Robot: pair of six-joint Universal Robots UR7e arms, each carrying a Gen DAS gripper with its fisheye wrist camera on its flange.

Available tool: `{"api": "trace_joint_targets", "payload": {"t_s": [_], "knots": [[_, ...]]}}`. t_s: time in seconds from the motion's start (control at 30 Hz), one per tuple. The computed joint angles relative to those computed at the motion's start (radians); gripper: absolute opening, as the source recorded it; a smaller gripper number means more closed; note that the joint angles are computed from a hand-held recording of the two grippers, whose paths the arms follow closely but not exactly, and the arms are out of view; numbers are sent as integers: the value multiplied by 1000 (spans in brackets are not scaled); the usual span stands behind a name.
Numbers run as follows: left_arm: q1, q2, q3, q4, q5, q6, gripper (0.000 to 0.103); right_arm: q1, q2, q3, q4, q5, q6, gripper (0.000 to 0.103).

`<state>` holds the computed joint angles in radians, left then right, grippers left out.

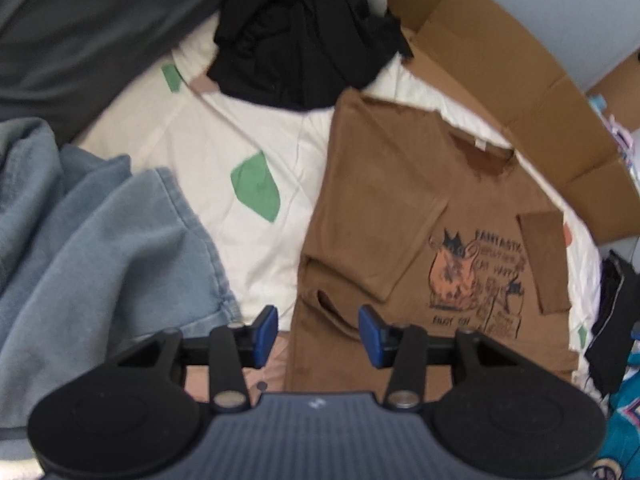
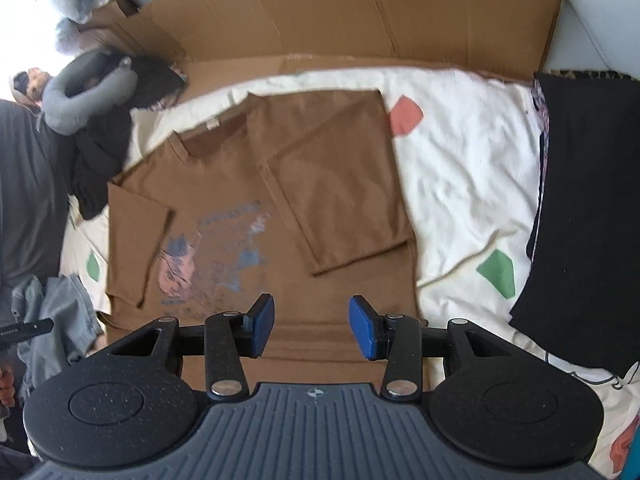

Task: Fold clothes
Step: 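Open both grippers to release the folded hem, then move both open grippers to the new folded edge of the shirt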

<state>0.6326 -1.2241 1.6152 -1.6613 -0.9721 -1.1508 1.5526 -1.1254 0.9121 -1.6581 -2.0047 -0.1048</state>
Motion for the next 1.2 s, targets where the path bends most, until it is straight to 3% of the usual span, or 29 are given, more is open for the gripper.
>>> {"api": "trace_joint_targets", "payload": {"t_s": [0.23, 0.43, 0.57, 0.73, 0.87, 0.93, 1.0, 1.03, 1.1, 1.2], "knots": [[26, 35, 59, -60, -9, 90, 48, -35, -45, 129, -60, 0, -113, 49], [37, 78, 77, -70, 55, 200, 47, -53, -77, 291, -307, -90, -341, 49], [53, 97, 74, -64, 40, 225, 48, -85, -94, 356, -395, -52, -395, 49], [67, 122, 65, -39, 27, 229, 48, -116, -135, 414, -394, 26, -408, 49], [69, 123, 84, -64, 30, 235, 49, -117, -164, 478, -436, 7, -515, 50], [63, 123, 100, -80, 52, 238, 53, -122, -172, 503, -453, -7, -526, 55], [50, 120, 125, -105, 98, 238, 58, -120, -174, 527, -478, -44, -561, 68], [48, 120, 132, -114, 106, 248, 64, -118, -177, 547, -508, -63, -598, 72], [48, 122, 138, -121, 110, 264, 67, -117, -178, 566, -538, -96, -622, 86], [51, 118, 147, -122, 102, 256, 68, -123, -180, 591, -564, -140, -654, 87]]}}
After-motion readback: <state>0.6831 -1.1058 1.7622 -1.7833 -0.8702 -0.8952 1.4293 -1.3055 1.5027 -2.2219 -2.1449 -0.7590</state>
